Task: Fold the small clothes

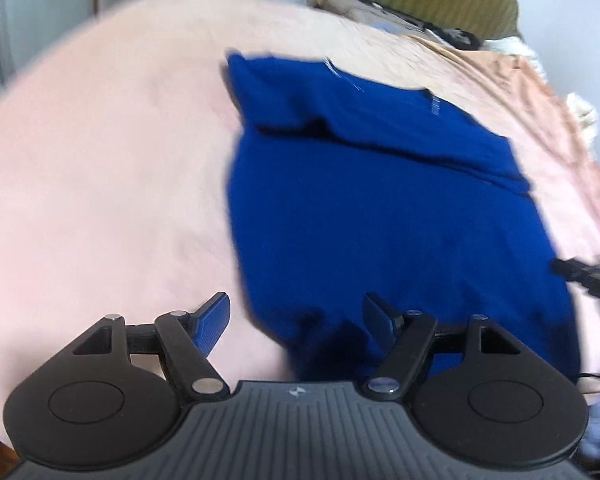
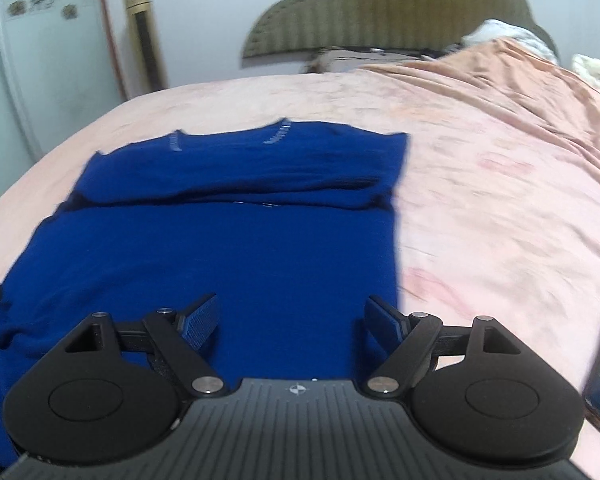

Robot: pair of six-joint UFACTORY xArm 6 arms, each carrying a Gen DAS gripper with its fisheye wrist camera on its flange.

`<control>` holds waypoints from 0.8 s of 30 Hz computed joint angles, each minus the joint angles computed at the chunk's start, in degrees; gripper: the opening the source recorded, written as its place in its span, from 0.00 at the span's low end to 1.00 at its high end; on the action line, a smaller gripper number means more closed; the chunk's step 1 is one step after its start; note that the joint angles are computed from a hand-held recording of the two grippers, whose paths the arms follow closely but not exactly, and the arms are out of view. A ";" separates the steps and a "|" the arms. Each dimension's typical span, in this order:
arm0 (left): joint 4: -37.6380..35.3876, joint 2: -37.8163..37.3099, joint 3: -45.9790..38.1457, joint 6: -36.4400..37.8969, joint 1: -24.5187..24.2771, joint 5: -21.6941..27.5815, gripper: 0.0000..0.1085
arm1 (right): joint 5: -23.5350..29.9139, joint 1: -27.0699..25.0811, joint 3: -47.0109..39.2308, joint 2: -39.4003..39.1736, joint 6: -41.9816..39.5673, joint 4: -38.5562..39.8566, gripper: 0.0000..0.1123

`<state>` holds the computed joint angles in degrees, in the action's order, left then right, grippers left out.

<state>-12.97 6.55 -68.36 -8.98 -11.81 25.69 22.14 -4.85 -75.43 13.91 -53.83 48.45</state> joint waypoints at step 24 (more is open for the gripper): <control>10.88 11.10 -12.84 -9.07 -0.25 -10.82 0.06 | 2.79 -1.12 -10.32 5.65 -8.68 10.94 0.07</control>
<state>-2.09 17.65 -81.20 -18.06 -12.06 14.87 24.93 -5.97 -85.76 19.56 -62.51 59.39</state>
